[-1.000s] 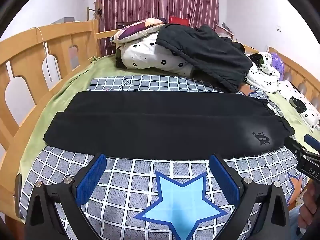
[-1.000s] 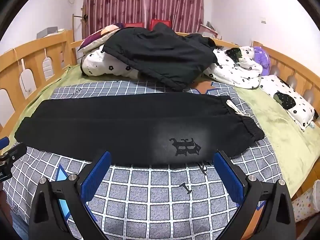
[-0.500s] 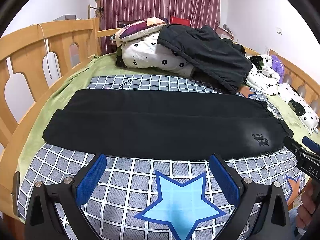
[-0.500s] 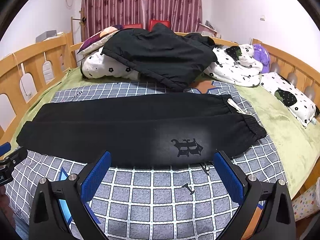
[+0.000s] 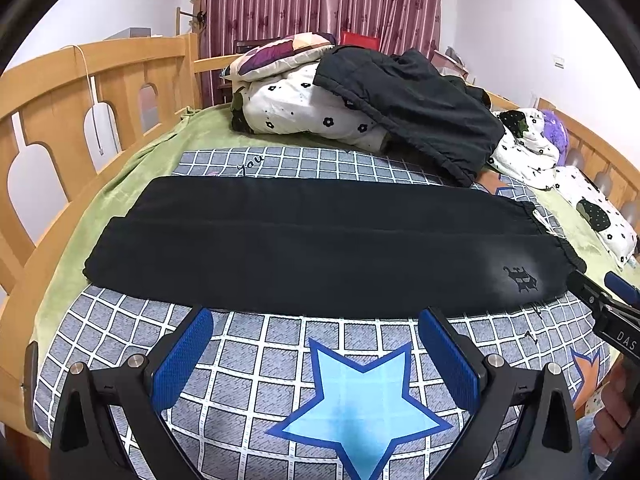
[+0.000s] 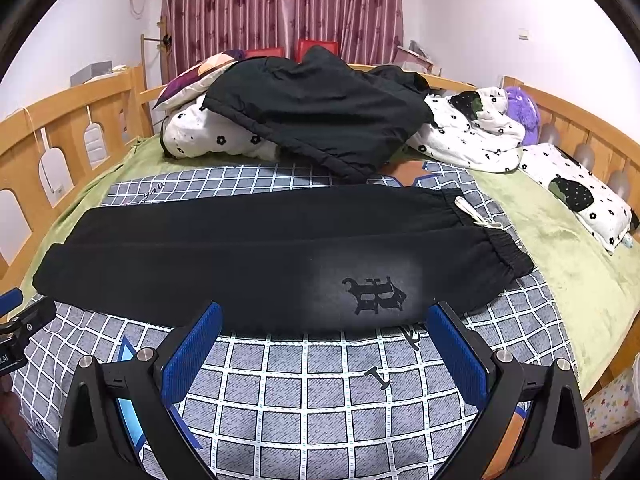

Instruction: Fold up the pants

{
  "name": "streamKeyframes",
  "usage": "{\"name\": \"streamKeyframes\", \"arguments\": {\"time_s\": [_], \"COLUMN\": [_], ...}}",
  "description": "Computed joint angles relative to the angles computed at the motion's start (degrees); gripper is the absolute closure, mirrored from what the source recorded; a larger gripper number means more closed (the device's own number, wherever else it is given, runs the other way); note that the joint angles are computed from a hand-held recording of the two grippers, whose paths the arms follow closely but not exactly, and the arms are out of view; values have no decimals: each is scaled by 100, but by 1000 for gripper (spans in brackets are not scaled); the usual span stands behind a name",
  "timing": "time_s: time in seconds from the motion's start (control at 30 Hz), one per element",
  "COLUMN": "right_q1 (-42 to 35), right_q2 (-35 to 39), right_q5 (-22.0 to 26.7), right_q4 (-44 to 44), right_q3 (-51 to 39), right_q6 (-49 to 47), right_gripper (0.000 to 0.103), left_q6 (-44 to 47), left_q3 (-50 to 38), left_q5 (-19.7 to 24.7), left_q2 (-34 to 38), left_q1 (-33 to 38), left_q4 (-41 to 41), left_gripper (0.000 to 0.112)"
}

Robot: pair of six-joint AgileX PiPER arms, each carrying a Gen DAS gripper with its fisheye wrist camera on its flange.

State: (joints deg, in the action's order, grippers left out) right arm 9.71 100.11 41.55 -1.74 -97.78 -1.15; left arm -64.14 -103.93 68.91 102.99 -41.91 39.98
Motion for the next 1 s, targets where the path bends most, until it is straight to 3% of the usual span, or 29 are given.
{"name": "streamKeyframes", "arguments": {"time_s": [1.0], "right_q1": [6], "right_q2": [-16], "right_q5": [-4], "right_q4": [-31], "right_q3": [6], "right_q6": [5], "right_gripper": [2], "left_q6": [-42], "left_q3": [53], "left_q5": [-25], "left_q2": [-10], "left_q1": [-8], "left_q4": [20], "left_gripper": [9]}}
